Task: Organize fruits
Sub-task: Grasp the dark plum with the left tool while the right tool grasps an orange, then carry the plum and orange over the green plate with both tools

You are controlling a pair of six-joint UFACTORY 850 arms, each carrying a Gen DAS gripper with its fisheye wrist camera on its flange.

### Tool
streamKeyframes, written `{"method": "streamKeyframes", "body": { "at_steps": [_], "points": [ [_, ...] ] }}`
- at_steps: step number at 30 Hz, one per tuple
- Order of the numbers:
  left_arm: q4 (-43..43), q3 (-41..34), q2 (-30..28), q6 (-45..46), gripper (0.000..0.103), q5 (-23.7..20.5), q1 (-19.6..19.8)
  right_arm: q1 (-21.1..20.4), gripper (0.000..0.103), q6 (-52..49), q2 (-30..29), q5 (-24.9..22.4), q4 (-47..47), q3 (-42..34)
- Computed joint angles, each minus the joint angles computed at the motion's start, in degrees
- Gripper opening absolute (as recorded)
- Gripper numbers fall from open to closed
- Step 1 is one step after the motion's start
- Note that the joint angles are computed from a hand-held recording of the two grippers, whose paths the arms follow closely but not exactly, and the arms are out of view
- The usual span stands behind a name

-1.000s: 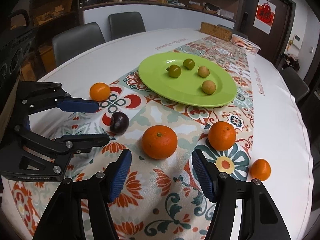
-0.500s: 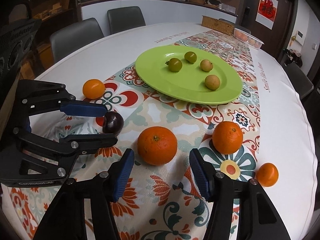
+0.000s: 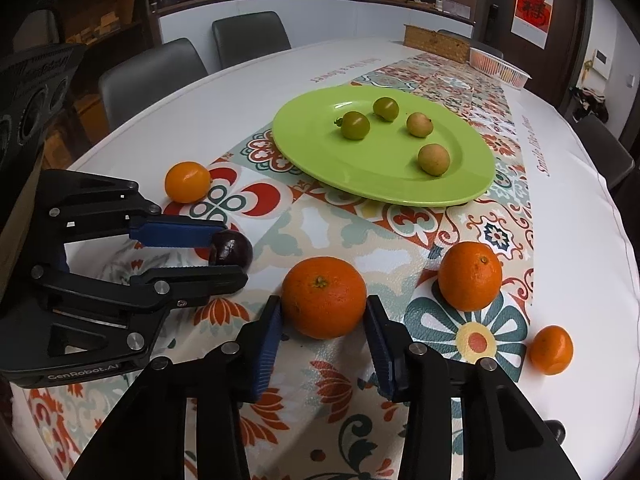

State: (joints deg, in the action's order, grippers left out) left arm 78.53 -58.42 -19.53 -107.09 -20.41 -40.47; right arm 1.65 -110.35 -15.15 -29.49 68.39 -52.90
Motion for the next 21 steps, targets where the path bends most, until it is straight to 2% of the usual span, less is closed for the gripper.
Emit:
{"method": "streamKeyframes", "body": {
  "at_steps": [7, 21],
  "points": [
    [1.59, 0.66, 0.89, -3.17, 0.028, -1.05, -0.58, -0.8, 0.042, 0.69, 0.72, -0.46, 0.69, 0.4],
    [3.22, 1.34, 3.92, -6.79, 0.028, -6.3, -3.71, -3.18, 0.042, -1.22, 4.98, -3.35, 3.94, 2.59]
  ]
}}
